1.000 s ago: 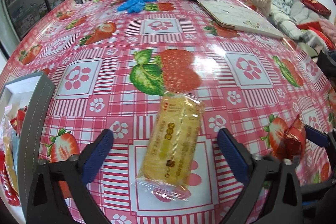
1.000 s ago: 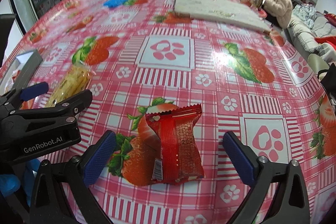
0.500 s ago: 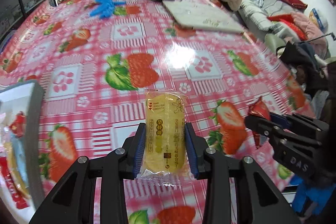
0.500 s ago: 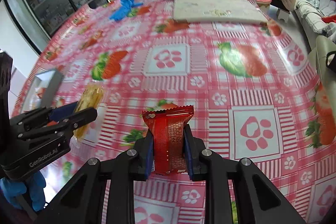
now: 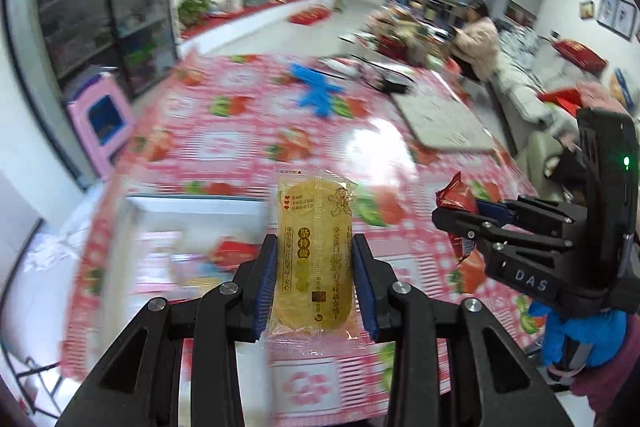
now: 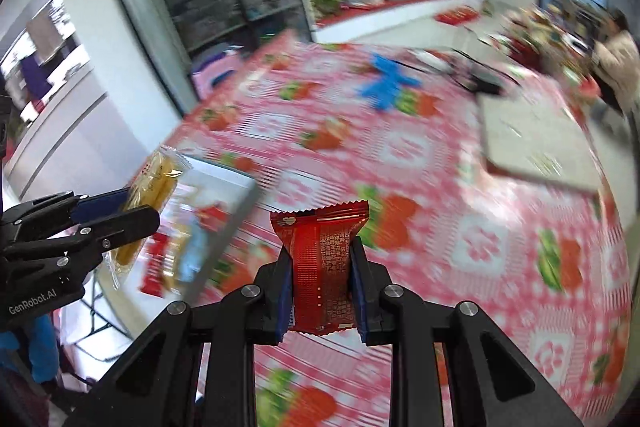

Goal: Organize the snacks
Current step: 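Carry both snacks over the white tray and open both tools to drop them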

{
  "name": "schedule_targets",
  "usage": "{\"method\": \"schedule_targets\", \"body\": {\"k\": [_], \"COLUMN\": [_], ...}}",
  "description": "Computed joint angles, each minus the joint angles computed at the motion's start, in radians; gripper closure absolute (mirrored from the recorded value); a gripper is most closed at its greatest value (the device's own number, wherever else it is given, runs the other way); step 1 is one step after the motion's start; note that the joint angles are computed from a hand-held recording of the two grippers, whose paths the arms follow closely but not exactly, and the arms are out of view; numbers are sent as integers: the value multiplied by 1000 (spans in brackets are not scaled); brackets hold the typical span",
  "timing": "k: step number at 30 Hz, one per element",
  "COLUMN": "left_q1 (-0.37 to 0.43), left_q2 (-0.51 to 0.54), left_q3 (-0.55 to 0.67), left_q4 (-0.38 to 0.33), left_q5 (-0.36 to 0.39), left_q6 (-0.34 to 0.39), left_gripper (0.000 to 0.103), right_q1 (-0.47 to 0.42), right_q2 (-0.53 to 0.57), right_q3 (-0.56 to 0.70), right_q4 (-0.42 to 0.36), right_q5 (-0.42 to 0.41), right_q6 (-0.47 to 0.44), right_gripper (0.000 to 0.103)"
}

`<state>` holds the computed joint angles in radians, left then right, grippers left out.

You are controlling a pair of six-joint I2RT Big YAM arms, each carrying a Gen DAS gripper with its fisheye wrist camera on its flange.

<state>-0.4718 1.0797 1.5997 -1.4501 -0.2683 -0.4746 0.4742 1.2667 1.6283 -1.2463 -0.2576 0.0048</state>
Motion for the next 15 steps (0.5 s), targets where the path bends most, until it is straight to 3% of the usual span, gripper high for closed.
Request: {"method": "schedule_targets", "body": {"k": [7, 10, 15], "left_q1": [207, 300, 360], "left_q2": [-110, -158, -197], "left_q3": [-72, -166, -319], "left_q4": [-74, -57, -26], "left_q5": [1, 57, 91], "left_q6": [66, 61, 24], "left_gripper": [64, 64, 64], "right_q1": [177, 237, 300], "right_q2": [115, 171, 256], "right_q3": [131, 161, 185], "right_q4": [-23, -31, -65], "right_q5": [17, 15, 19], "right_q6": [4, 14, 27], "right_gripper": [77, 77, 77]}}
